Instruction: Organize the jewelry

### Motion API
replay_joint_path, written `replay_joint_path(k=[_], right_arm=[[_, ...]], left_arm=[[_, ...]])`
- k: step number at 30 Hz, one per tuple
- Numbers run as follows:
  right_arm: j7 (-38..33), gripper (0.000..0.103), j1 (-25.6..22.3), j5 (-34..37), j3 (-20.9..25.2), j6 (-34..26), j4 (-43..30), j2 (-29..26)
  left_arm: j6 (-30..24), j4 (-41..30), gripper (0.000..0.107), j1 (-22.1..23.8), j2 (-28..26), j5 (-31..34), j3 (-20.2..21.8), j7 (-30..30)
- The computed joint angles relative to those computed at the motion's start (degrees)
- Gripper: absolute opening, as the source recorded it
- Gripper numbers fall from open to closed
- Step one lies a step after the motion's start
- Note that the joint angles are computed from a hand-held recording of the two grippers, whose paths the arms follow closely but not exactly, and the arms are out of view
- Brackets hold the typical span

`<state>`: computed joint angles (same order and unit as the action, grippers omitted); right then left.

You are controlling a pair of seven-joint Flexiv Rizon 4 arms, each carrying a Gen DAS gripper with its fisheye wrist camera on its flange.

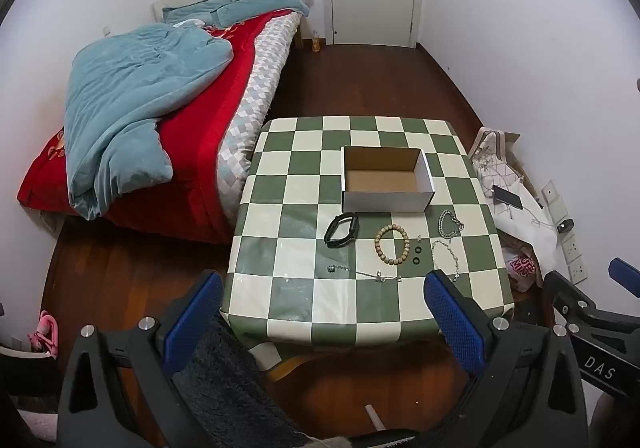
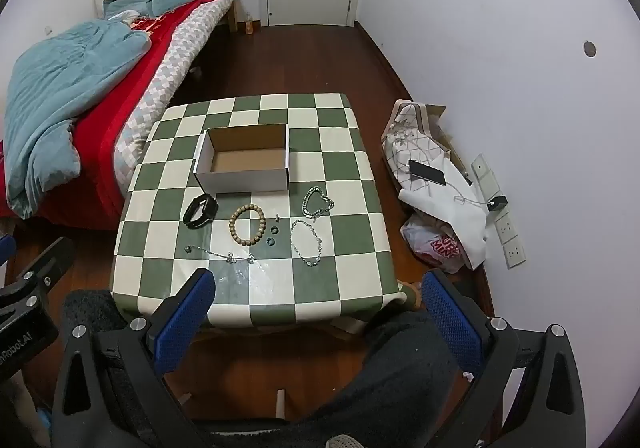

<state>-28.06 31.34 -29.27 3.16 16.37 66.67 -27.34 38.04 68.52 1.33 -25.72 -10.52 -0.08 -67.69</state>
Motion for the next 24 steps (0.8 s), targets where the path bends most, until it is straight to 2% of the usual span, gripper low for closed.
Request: replay_joint_path(k=[24], right_arm=[[-0.63, 0.103, 0.43, -0.04, -0.48, -1.28, -2.32, -1.32]], left_arm=[[-1.12, -1.12, 0.102, 0.14, -0.75, -0.09, -0.11, -0.06]])
